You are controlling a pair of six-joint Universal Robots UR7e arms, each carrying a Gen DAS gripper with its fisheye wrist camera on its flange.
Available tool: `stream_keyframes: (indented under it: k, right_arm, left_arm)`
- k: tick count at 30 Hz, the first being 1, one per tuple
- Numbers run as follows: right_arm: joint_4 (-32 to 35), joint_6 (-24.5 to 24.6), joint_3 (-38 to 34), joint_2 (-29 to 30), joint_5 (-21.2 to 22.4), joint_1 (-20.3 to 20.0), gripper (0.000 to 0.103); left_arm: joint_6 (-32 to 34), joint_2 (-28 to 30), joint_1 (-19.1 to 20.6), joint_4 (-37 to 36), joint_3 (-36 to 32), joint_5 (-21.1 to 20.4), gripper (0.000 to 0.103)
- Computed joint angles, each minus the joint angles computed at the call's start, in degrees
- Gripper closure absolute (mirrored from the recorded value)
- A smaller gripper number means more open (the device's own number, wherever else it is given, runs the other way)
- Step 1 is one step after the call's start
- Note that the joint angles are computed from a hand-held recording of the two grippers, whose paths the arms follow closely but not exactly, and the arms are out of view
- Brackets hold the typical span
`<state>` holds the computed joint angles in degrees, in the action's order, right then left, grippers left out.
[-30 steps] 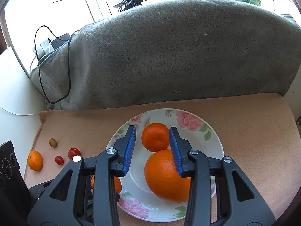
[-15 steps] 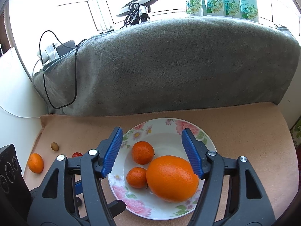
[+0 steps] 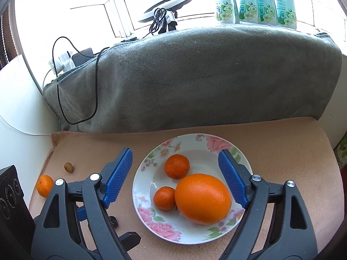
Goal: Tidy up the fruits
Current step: 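Move the right tool to the big rough orange on the blanket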
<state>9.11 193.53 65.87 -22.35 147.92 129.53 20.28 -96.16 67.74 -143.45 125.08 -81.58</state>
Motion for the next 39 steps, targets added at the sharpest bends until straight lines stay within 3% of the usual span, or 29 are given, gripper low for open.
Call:
stream_keyframes:
  k: [2, 14, 22, 27, 33, 39]
  right_arm:
    - [-0.8, -0.2, 0.4, -0.2, -0.4, 0.3, 0.010]
    - [-1.3, -1.1, 0.0, 0.6, -1.1, 2.8, 0.010]
    - [-7.0, -2.8, 3.1, -0.7, -3.3, 4.1, 0.010]
    - [-8.4, -5.2, 2.8, -0.2, -5.2, 4.9, 0.010]
    - [-1.5, -6.5, -4.1, 4.0, -7.3, 5.3, 0.010]
    - [3.7, -4.6, -9.0, 7.3, -10.7, 4.9, 0.010]
  left_arm:
    - [0.0, -0.5, 0.2, 0.2, 0.0, 0.0, 0.031]
    - [0.5, -5.1, 1.6, 0.6, 0.6, 0.9, 0.031]
    - [1.2, -9.3, 5.9, 1.4, 0.1, -0.8, 0.031]
    - [1.5, -10.9, 9.7, 1.3, -0.7, 0.2, 0.031]
    - [2.4, -11.9, 14.1, -0.4, -1.7, 1.3, 0.031]
    - [3.6, -12.4, 17.8, -2.8, -2.3, 2.4, 0.031]
